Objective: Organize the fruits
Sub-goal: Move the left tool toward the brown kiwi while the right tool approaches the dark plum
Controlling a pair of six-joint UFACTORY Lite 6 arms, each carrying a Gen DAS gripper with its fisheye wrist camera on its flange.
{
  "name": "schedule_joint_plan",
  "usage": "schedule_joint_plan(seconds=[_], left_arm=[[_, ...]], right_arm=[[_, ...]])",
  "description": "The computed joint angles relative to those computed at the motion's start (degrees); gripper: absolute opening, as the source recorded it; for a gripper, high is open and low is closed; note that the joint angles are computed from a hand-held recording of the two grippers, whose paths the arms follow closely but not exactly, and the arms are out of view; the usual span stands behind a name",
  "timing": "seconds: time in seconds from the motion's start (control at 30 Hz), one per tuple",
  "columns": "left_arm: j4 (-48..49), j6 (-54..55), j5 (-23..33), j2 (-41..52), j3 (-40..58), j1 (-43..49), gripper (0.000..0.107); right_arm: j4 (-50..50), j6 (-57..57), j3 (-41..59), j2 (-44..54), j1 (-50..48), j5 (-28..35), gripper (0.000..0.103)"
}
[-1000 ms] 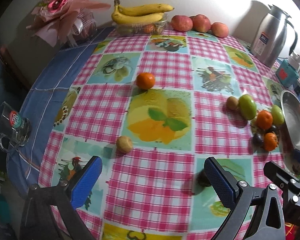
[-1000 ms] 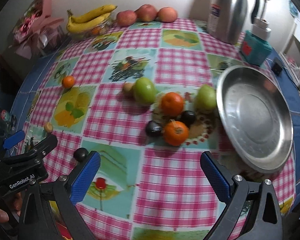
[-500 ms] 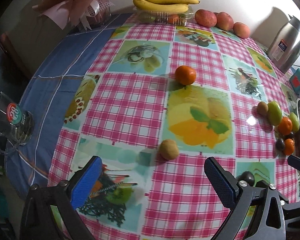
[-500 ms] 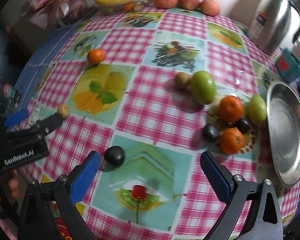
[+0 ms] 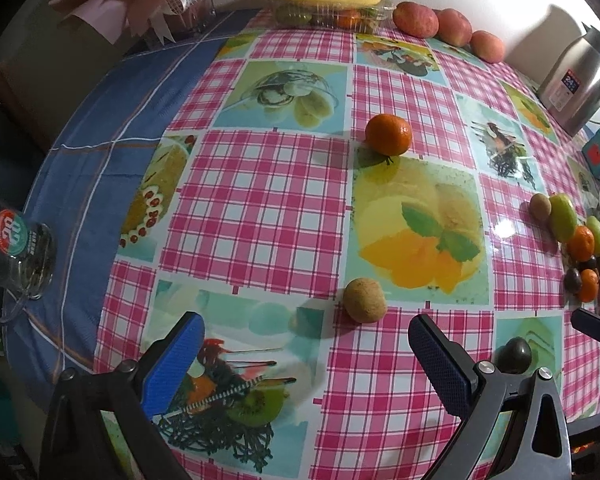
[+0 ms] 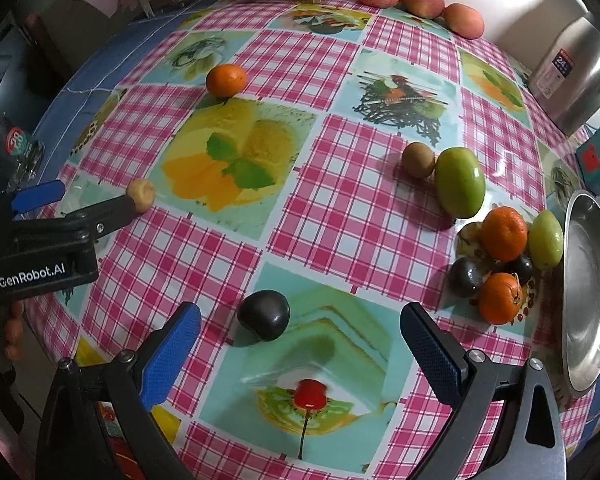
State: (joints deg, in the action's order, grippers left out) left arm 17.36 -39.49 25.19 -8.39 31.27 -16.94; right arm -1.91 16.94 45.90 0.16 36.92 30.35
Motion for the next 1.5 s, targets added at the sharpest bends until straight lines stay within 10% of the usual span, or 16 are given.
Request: schedule_joint_plan(seconds=[1.2,1.5], left_arm=[[-9.62,19.52,3.45,36.46,32.15,3.17,0.103],[-9.82,18.01,-2.42,26.86,19.16,2.34,0.103]], right_arm=[[0.86,-6.20,9.03,11.90,-6.11,-0.77,0.103],[-2.36,-3.02,1.77,8.32,-4.90,-5.66,0.103]])
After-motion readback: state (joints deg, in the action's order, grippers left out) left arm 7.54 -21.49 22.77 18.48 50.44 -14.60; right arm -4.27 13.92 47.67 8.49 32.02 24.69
